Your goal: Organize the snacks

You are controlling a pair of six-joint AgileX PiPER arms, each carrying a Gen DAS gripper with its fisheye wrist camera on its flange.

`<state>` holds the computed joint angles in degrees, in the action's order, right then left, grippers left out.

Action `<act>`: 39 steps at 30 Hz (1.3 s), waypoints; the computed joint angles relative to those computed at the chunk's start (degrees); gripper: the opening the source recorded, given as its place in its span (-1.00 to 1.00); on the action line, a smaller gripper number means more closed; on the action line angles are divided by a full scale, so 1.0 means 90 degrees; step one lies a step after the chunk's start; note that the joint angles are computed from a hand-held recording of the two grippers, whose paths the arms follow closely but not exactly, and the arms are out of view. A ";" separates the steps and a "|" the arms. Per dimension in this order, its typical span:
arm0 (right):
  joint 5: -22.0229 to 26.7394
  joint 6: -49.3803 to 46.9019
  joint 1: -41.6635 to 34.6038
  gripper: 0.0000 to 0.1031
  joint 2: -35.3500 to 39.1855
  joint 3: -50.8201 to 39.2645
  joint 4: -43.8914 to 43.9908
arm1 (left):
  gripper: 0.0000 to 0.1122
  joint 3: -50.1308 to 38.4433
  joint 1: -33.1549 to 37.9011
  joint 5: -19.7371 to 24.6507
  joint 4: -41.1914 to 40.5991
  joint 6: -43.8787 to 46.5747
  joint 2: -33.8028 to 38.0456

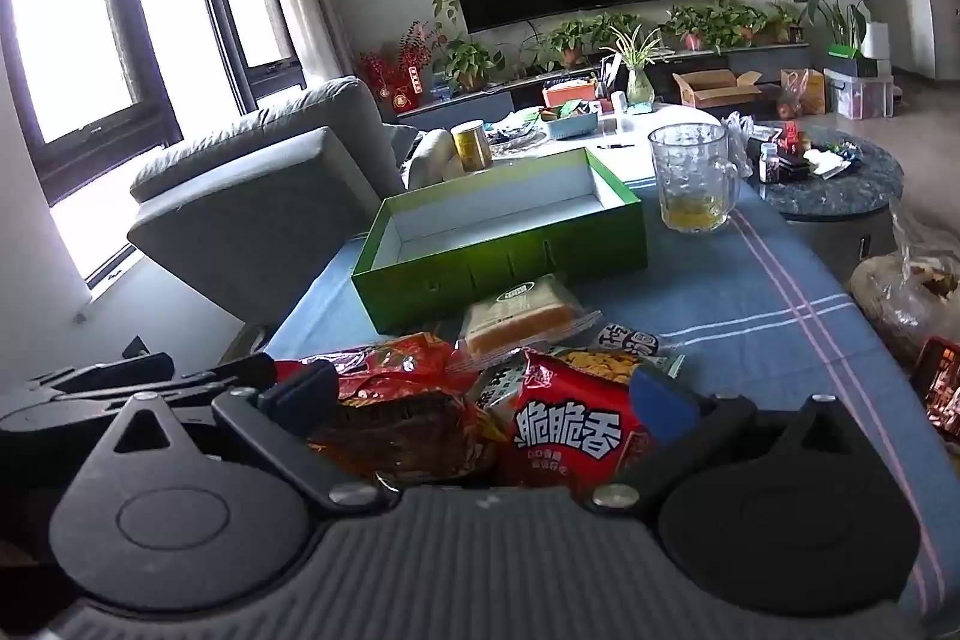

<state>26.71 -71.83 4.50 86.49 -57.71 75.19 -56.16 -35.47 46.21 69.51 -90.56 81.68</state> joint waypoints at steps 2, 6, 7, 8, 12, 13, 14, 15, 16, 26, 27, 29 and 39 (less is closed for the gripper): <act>-0.0130 0.0014 0.0109 0.39 -0.0064 0.0041 -0.0079 | 0.51 -0.0032 -0.0023 -0.0014 -0.0103 0.0182 0.0009; -0.0151 -0.0160 0.0159 0.39 -0.0107 0.0146 0.0120 | 0.50 -0.0139 -0.0110 0.0087 -0.0094 0.0034 0.0182; -0.0034 -0.0300 0.0066 0.39 -0.0056 0.0161 0.0289 | 0.50 -0.0020 -0.0047 0.0027 -0.0155 0.0100 -0.0022; -0.0078 -0.0237 0.0105 0.39 -0.0026 0.0128 0.0203 | 0.50 -0.0007 -0.0042 0.0018 -0.0168 0.0076 -0.0034; -0.0282 -0.0033 0.0201 0.39 -0.0060 0.0140 0.0001 | 0.50 0.0172 0.0083 -0.0173 -0.0060 -0.0107 -0.0081; -0.0296 -0.0023 0.0203 0.39 -0.0063 0.0145 -0.0008 | 0.50 0.0177 0.0094 -0.0181 -0.0062 -0.0106 -0.0079; -0.0324 0.0023 0.0239 0.39 -0.0070 0.0150 -0.0036 | 0.50 0.0190 0.0107 -0.0198 -0.0055 -0.0113 -0.0085; -0.0324 0.0085 0.0252 0.39 -0.0069 0.0142 -0.0093 | 0.50 0.0203 0.0123 -0.0220 -0.0048 -0.0125 -0.0089; -0.0298 0.0152 0.0249 0.39 -0.0064 0.0133 -0.0156 | 0.50 0.0200 0.0114 -0.0211 -0.0039 -0.0141 -0.0081; -0.0216 0.0235 0.0244 0.39 -0.0054 0.0144 -0.0274 | 0.50 0.0310 0.0154 -0.0278 -0.0025 -0.0215 -0.0151; -0.0207 0.0265 0.0245 0.39 -0.0052 0.0140 -0.0302 | 0.50 0.0311 0.0155 -0.0274 -0.0034 -0.0220 -0.0149; -0.0198 0.0292 0.0250 0.39 -0.0029 0.0126 -0.0330 | 0.50 0.0322 0.0159 -0.0273 -0.0066 -0.0212 -0.0171; -0.0197 0.0237 0.0285 0.39 -0.0038 0.0168 -0.0301 | 0.50 0.0374 0.0205 -0.0301 -0.0066 -0.0263 -0.0213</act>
<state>24.94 -69.69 7.06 86.14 -56.19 72.48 -52.79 -33.62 43.50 68.91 -92.93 79.76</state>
